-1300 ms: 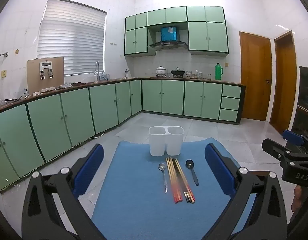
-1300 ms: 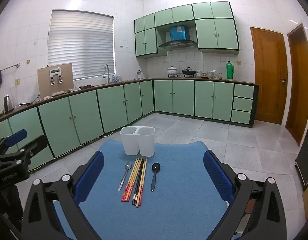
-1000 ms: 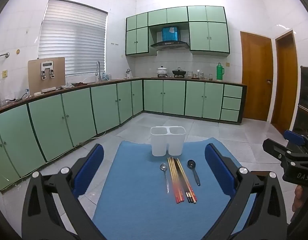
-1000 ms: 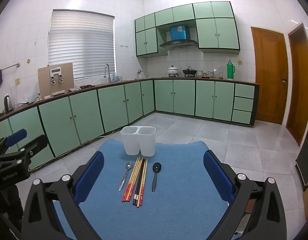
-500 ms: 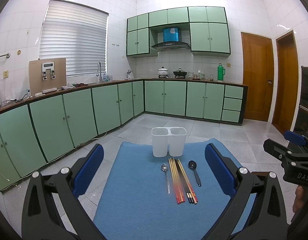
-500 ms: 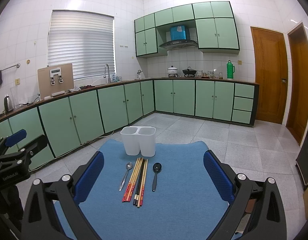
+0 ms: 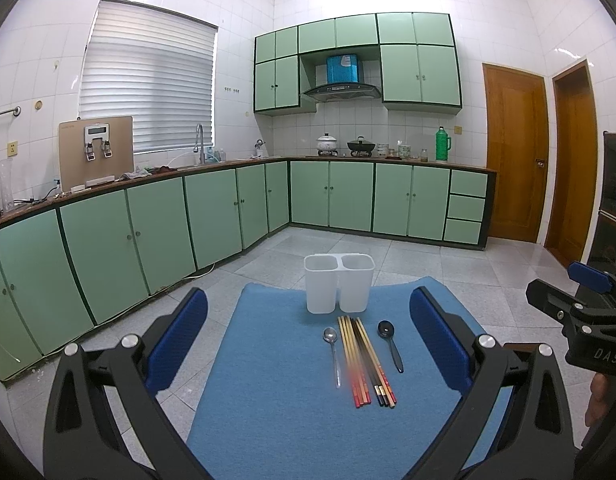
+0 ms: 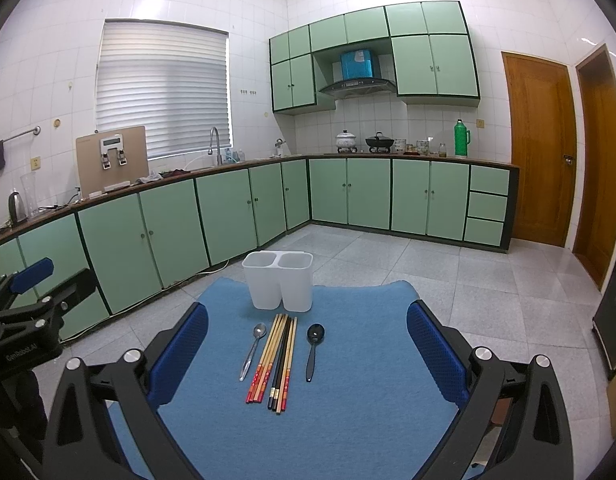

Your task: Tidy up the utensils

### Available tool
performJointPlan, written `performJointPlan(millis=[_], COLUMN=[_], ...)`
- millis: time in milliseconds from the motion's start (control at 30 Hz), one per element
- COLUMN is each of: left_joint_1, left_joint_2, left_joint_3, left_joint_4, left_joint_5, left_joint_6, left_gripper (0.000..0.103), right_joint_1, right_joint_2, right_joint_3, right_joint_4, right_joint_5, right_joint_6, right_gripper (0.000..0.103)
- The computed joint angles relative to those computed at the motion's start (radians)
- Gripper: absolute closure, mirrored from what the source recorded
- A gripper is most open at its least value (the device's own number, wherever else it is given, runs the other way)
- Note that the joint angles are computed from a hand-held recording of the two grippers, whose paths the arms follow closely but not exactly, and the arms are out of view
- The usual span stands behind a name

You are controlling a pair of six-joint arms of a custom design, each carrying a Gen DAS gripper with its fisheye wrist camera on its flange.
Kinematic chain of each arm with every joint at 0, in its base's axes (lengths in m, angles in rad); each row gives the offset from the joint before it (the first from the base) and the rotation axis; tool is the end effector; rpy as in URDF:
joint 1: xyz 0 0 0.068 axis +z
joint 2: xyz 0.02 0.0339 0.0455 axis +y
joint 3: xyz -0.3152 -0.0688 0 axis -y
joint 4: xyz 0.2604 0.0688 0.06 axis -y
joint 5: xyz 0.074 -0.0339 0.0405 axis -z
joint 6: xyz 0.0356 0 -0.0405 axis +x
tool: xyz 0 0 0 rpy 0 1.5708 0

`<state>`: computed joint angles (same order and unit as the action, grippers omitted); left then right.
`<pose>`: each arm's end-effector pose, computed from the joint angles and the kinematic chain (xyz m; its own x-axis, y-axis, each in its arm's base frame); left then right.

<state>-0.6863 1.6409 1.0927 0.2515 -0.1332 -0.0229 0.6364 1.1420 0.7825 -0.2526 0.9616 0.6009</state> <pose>0.3125 -0.2499 0.3115 -0.2382 0.1658 -0.9569 0.5245 0.8512 0.0169 0.2032 0.1138 0.3105 -0.2682 0.2041 -0.9415 0.4260 0.9017 0.0741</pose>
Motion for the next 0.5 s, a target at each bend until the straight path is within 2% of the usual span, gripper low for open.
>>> performJointPlan(millis=[33,333,367,500], left_joint_1=[-0.02,0.005,-0.021,-0.014], left_joint_2=[0.027,0.001,0.027,0.016], left_joint_3=[0.0,0.004,0.0,0.0], left_joint_4=[0.027,-0.002,0.027,0.015], left_joint_5=[-0.022,0.004,-0.023,-0.017], left_joint_6=[-0.004,0.002,-0.004,-0.002], left_gripper=[0.005,0.005,0.005,0.005], right_joint_1=[0.0,-0.002,-0.002,-0.003], right_joint_2=[0.001,-0.001,-0.002,-0.002], right_joint_3=[0.0,0.0,-0.001,0.001], right_joint_4=[0.0,-0.003,-0.002,-0.004], right_joint_5=[0.0,-0.002,-0.002,-0.004], right_joint_6=[0.0,0.001,0.002,0.001], right_gripper=[0.006,0.006,0.006,0.006])
